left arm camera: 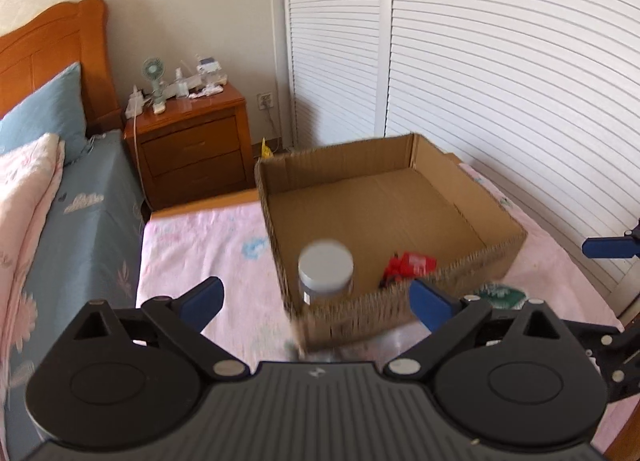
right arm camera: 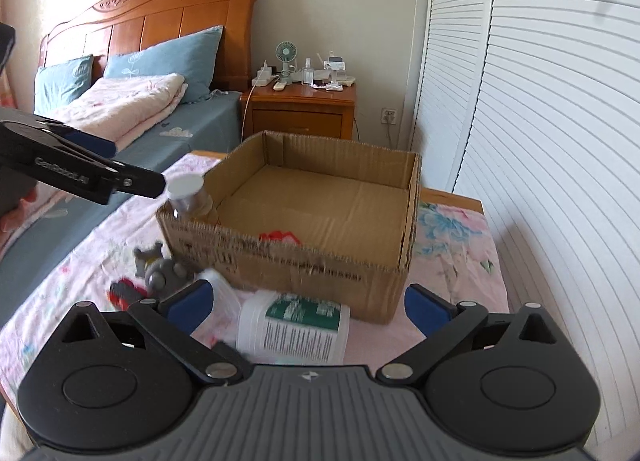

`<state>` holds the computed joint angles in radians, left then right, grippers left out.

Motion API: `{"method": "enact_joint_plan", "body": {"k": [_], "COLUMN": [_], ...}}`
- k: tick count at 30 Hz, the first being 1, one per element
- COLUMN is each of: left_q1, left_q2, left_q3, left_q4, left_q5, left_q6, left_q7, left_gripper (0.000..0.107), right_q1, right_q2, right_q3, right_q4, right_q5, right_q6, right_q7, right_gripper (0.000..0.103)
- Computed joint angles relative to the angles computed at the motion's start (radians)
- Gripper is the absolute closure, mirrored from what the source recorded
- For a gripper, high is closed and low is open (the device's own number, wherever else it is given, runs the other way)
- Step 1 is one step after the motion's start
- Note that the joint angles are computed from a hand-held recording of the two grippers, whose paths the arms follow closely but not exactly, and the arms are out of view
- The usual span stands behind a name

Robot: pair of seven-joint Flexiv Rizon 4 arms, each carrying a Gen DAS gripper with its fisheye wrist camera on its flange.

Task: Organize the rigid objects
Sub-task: 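Move both tools back toward the remaining items on the bed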

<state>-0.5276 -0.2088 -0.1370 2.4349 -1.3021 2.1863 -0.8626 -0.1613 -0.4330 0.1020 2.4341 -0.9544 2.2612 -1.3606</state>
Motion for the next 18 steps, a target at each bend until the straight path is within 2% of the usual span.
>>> {"method": "enact_joint_plan", "body": {"k": [4,7,9,12,14,18], "left_q1": [-0.015,-0.015,-0.015,-0.047,-0.069,-0.057], "left_q2": [0.011,0.013,0.007,-0.02,-0.04,-0.046], "left_q3": [-0.005,0.002,0.009,0.006,0.002,0.009], "left_q4": [0.07,0.129,0.158,0.179,0.179,0.205], "left_q5": [0.027,0.115,0.168,0.151,0.113,0.183], "left_q6": [0.006,0.019,0.039,0.084,0.112,0.099], "left_q7": [-0.103,-0.234,-0.317,-0.358,-0.345,-0.401], "left_gripper": [0.008,0.008,0.007,0.006,0.006,0.006], "right_q1": [0.037,0.024,-0.007,0.011,0.02,0.061], "right_q2": [-0.003,-0.019,-0.03,-0.036,-0.038,-0.048], "right_q3": [-0.012,-0.004,0.004,0.004,0.008,0.01], "right_q4": [0.059,0.08,0.083,0.101,0.116,0.136], "right_q5": [0.099,0.112,0.073,0.117,0.144,0.225], "right_q6": [-0.004,-0.013,-0.031,-0.048,-0.05,-0.056], "right_q7": [-0.118,-0.139,-0.119,-0.153,-0.191,-0.27], "right_gripper": [0.0,0.0,0.0,0.0,0.0,0.0]}}
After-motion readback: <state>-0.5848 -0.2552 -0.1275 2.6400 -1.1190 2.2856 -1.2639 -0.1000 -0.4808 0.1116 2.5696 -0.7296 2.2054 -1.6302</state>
